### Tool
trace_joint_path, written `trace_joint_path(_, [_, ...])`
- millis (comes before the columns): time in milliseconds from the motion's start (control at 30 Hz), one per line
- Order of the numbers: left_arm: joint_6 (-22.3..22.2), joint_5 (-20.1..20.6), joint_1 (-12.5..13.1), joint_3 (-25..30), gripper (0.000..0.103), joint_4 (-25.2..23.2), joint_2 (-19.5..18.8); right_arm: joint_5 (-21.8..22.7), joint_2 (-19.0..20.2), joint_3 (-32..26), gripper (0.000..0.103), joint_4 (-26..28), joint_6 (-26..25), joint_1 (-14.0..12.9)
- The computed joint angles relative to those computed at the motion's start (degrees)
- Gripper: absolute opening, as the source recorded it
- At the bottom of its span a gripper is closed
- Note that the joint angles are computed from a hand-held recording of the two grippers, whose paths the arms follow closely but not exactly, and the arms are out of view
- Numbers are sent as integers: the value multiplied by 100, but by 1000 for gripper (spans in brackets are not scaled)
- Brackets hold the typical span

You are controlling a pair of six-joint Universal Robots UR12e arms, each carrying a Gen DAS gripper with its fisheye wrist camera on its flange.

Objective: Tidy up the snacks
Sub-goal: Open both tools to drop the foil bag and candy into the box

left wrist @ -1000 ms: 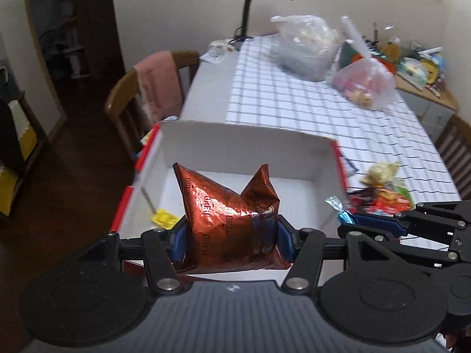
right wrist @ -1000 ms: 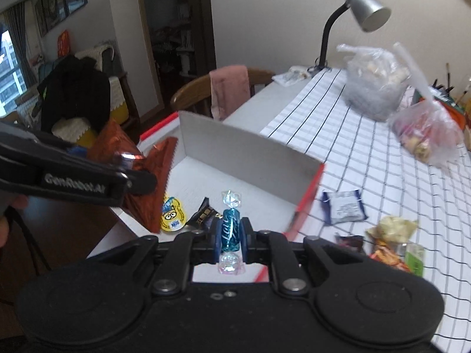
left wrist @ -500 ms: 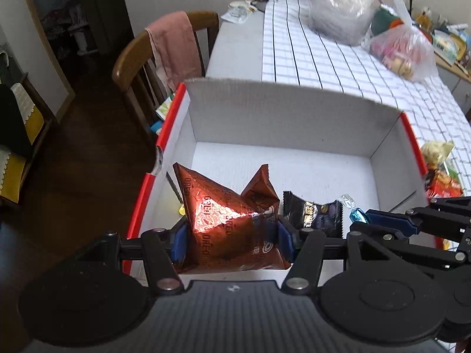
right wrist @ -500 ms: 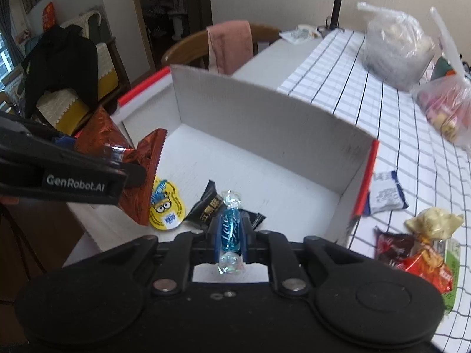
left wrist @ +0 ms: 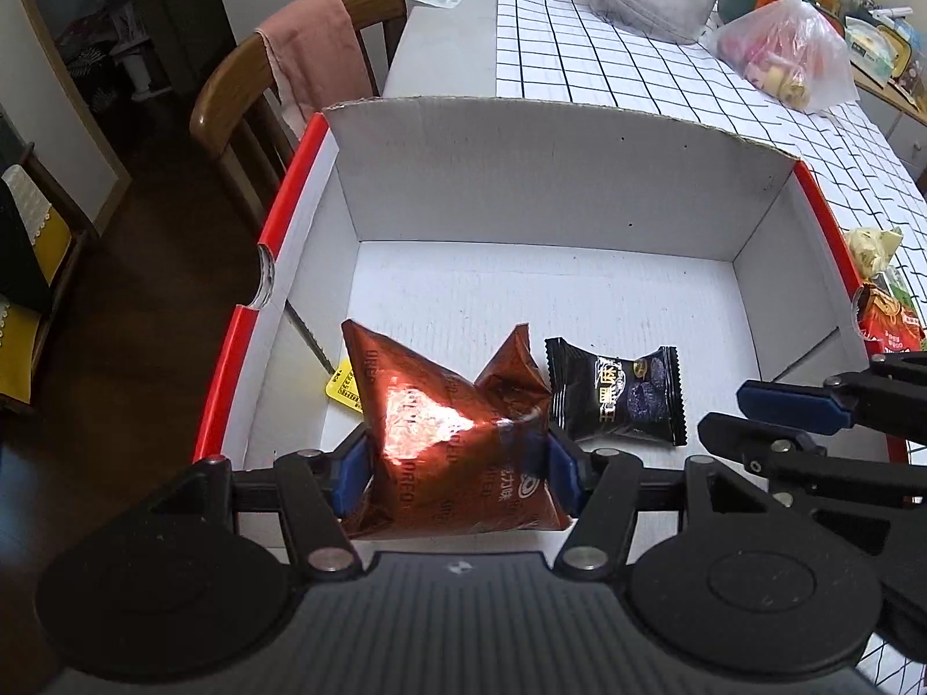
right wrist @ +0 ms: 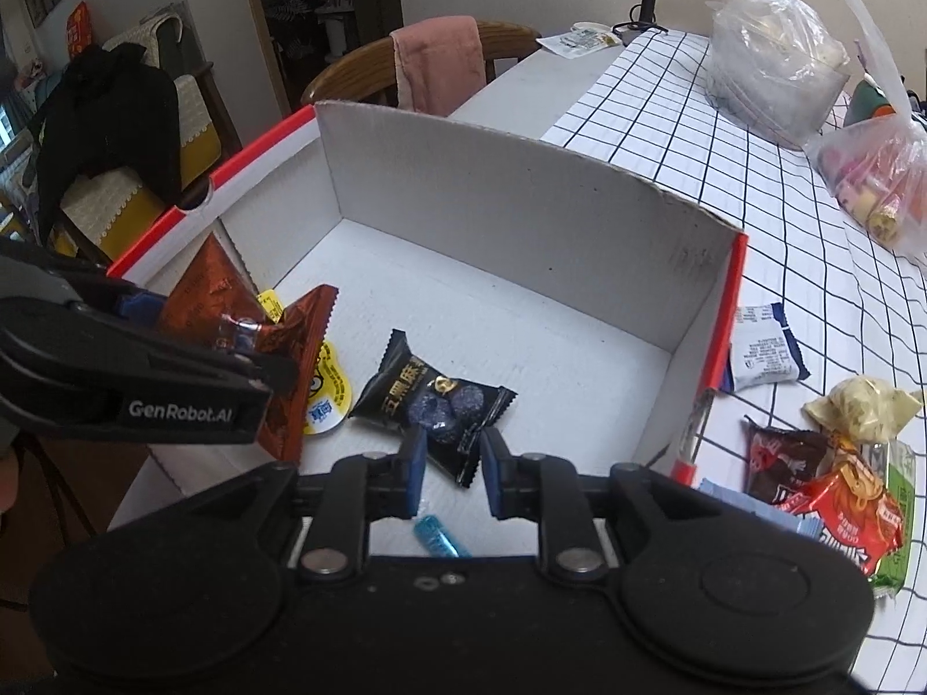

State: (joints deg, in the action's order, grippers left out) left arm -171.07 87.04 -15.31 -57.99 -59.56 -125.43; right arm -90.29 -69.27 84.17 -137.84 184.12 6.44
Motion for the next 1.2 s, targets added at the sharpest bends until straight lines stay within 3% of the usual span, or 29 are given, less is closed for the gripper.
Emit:
trace_joint_path(333, [-142,-215,41,-328,70,458,262,189,-296,316,31,-439,136,-53])
trace_joint_path(567, [-209,-487,55,-813,78,1191,625,332,-556,577,37,-836,272,-86])
trace_joint_path(800, [-171,-551,-10,-1233,80,1903,907,397,-808,849,45,-1144,429,-139])
trace_joint_path(1200, [-147,-811,-187,-1633,84,2288,1169,364,-1406,1511,75,-1506,524,-355])
